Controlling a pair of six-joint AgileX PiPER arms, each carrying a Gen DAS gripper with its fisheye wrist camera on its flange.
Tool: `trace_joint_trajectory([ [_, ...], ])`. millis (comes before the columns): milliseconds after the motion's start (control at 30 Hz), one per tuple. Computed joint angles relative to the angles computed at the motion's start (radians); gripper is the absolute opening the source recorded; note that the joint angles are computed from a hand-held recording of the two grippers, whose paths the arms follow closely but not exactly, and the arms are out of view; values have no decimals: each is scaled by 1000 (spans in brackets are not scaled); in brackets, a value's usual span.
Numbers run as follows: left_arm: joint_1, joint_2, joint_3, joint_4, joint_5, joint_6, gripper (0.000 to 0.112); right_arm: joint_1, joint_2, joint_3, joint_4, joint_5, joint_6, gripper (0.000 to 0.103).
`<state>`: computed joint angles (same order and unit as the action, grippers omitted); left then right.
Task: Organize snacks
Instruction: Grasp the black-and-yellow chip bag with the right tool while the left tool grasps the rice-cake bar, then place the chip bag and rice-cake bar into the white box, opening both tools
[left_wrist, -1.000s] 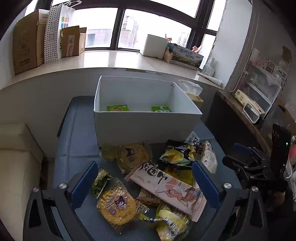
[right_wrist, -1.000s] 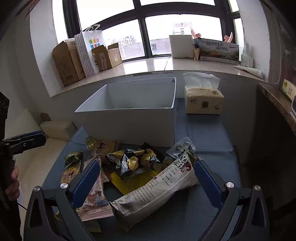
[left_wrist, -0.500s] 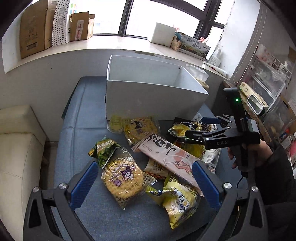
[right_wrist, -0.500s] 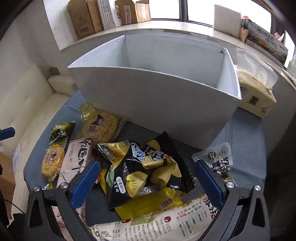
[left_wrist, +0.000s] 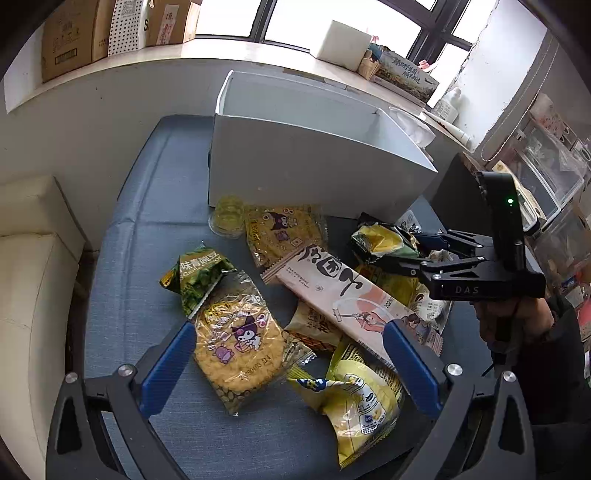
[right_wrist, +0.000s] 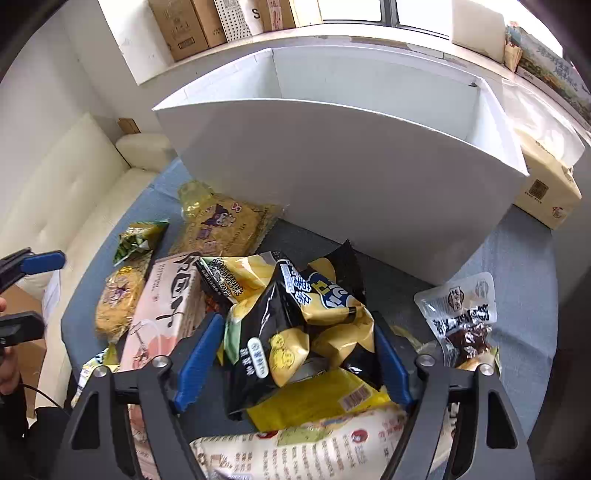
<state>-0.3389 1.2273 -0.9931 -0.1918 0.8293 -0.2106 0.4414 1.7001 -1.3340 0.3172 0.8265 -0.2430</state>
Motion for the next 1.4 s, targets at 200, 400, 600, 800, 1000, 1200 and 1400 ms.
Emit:
trace_joint_trajectory([
  [200, -113, 101, -90, 66, 19, -76, 103, -31, -116, 89, 38, -33, -21, 71],
  [400, -198, 263, -257, 113, 107, -224, 103, -67, -346, 203, -9, -116, 122, 71],
  [600, -255, 459, -445, 200, 230, -428, 103, -131, -539, 271, -48, -91, 190, 71],
  [800, -325, 554, -525, 348, 324, -565, 85, -147, -620, 328, -33, -82, 182, 71],
  [1000, -318, 452, -460, 330, 243, -532, 25, -168, -618, 369, 36, -113, 139, 71],
  [1200, -271, 403, -415, 287, 207, -457, 11, -161, -609, 381, 61, -130, 121, 71],
  [1400, -206, 381, -350, 214, 203, -414, 84, -151, -604, 389, 76, -131, 107, 71],
])
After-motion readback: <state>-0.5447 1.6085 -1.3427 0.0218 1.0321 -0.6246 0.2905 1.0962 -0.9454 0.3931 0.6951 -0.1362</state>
